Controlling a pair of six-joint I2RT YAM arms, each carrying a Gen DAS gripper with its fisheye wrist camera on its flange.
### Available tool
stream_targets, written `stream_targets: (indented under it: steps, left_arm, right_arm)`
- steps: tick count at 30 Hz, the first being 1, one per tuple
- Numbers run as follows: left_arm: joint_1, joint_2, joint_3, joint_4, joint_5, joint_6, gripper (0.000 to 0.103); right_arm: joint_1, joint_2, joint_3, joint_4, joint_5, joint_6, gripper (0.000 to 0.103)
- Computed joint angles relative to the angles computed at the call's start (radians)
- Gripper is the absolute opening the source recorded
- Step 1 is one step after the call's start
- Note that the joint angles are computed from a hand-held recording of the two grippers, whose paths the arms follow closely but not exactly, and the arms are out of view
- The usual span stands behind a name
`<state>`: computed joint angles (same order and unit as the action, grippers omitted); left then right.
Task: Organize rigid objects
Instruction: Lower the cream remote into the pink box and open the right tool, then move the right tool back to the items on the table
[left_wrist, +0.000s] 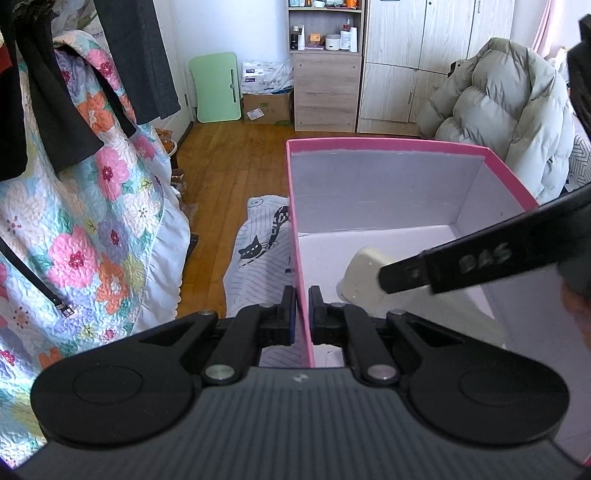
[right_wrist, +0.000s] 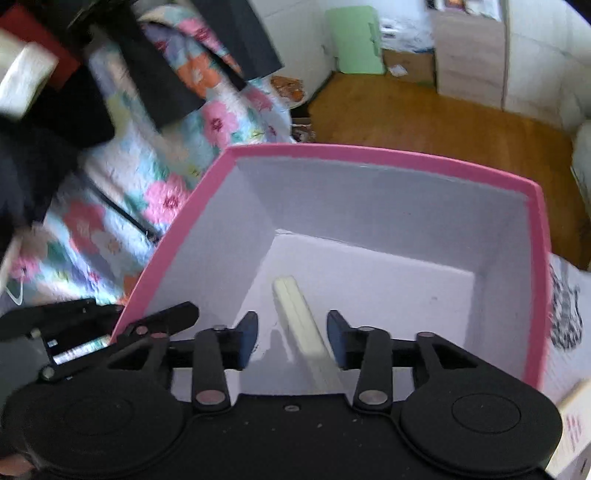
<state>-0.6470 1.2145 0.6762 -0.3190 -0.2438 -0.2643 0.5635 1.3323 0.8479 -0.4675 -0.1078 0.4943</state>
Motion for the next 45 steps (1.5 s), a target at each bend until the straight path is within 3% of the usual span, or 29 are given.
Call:
stream_targets:
  steps: [9,22,24,25,28,33,35,38,41,43,45]
  left_arm:
    - [0.000,0.010,0.004,0.002,-0.013,0.009,0.006]
    - [-0.005,0.022,0.003,0.012,-0.016,0.000,0.006]
    - [-0.004,0.022,0.002,0.014,-0.014,-0.002,0.006]
    - [-0.002,0.021,0.001,0.015,-0.011,-0.004,0.006]
    - [-0.001,0.016,-0.003,0.014,-0.008,-0.004,0.006]
    - [-0.003,0.020,0.005,0.004,-0.014,0.001,0.006]
    - [-0.005,0.025,0.009,0.001,-0.017,-0.001,0.006]
    - [-0.006,0.031,0.015,-0.005,-0.024,-0.002,0.006]
    - [-0.015,0.037,0.021,-0.016,-0.038,-0.002,0.006]
    - [-0.028,0.051,0.036,-0.036,-0.063,0.000,0.007]
    - [-0.043,0.076,0.064,-0.068,-0.092,-0.001,0.008]
  right_arm:
    - [-0.013,0.015,0.012,-0.118,0.005,-0.061,0.062]
    - [0.015,0.223,0.172,-0.235,0.079,-0.146,0.081]
    - [0.014,0.229,0.179,-0.239,0.089,-0.139,0.073]
    - [0.018,0.223,0.180,-0.241,0.107,-0.138,0.058]
    - [-0.023,0.178,0.141,-0.200,0.024,-0.110,0.050]
    - [-0.099,0.133,0.084,-0.127,-0.118,0.018,0.047]
    - [-0.126,0.142,0.070,-0.096,-0.214,0.061,0.041]
    - [-0.149,0.190,0.046,-0.035,-0.367,0.143,0.041]
    - [-0.111,0.170,0.004,0.008,-0.362,0.159,0.041]
    - [-0.129,0.137,-0.030,0.029,-0.418,0.163,0.042]
    - [-0.148,0.015,-0.086,0.008,-0.424,0.129,0.042]
